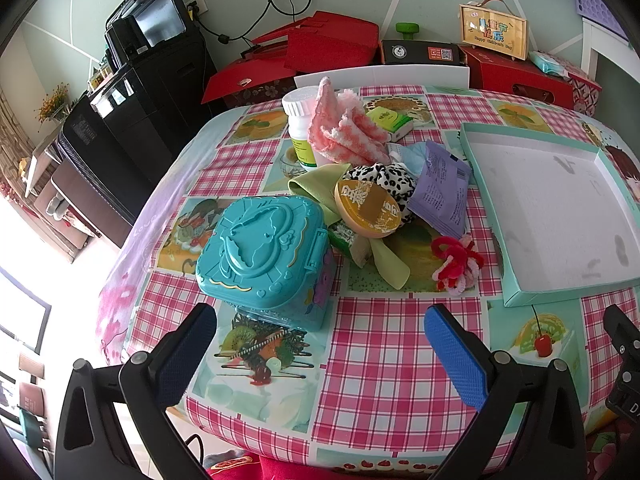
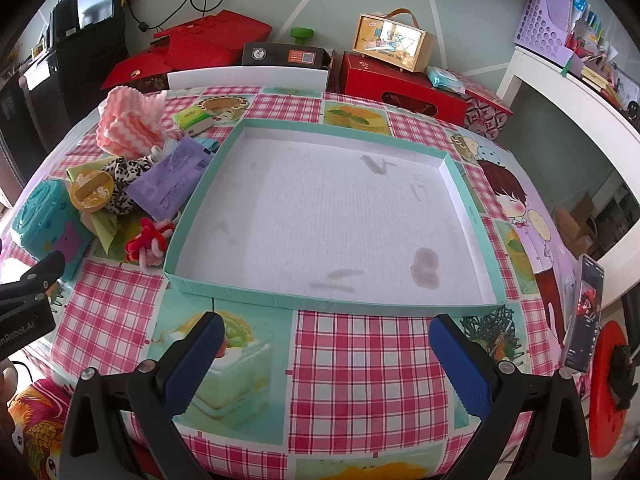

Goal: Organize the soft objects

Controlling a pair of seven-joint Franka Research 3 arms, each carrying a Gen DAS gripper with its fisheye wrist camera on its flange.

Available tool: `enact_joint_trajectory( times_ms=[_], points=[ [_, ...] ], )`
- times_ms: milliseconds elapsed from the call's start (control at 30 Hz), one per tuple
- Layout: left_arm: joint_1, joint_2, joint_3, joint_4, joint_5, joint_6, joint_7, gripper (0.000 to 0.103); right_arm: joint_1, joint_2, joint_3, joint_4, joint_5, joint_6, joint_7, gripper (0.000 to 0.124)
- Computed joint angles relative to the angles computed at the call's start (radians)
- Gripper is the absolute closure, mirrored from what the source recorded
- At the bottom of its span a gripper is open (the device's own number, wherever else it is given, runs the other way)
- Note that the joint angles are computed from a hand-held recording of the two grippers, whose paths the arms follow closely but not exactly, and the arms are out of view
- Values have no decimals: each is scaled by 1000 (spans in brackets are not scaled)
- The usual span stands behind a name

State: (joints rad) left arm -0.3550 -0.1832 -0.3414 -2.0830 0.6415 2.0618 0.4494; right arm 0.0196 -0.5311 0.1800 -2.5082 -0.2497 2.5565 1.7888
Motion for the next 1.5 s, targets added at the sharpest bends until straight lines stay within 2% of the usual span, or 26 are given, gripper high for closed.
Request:
enact_joint_trajectory(
  times_ms=[233, 333, 467, 600, 700, 967, 1100, 1200, 1300, 1500],
  points=[
    [0, -18, 6, -15, -14, 17, -4, 0, 2, -9, -3, -5, -1, 6, 0, 21],
    [7, -71, 28, -57, -58, 100, 23, 0, 36, -42, -37, -30, 48, 54, -41, 21],
    [31, -104, 45, -39, -103, 150, 76, 0, 61, -31, -63, 1, 130, 63, -110, 21],
    [61, -90, 38, 26, -93, 141, 126, 0, 68, -3, -66, 59, 184, 77, -141, 21],
    [70, -82, 51, 53, -115, 168, 183, 0, 75, 16, -69, 101, 214, 106, -165, 21],
    [102, -40, 79, 81, -194, 259, 229, 0, 80, 115, -54, 211, 231, 142, -195, 21],
    [112, -31, 97, 77, -245, 313, 267, 0, 135, 166, -96, 237, 305, 180, -262, 21],
    [123, -24, 114, 73, -291, 360, 297, 0, 193, 207, -135, 267, 404, 178, -353, 21],
    [133, -21, 129, 59, -338, 420, 323, 0, 190, 248, -117, 299, 402, 168, -379, 21],
    [155, -11, 140, 41, -369, 490, 358, 0, 221, 317, -115, 337, 454, 157, -458, 21]
  ],
)
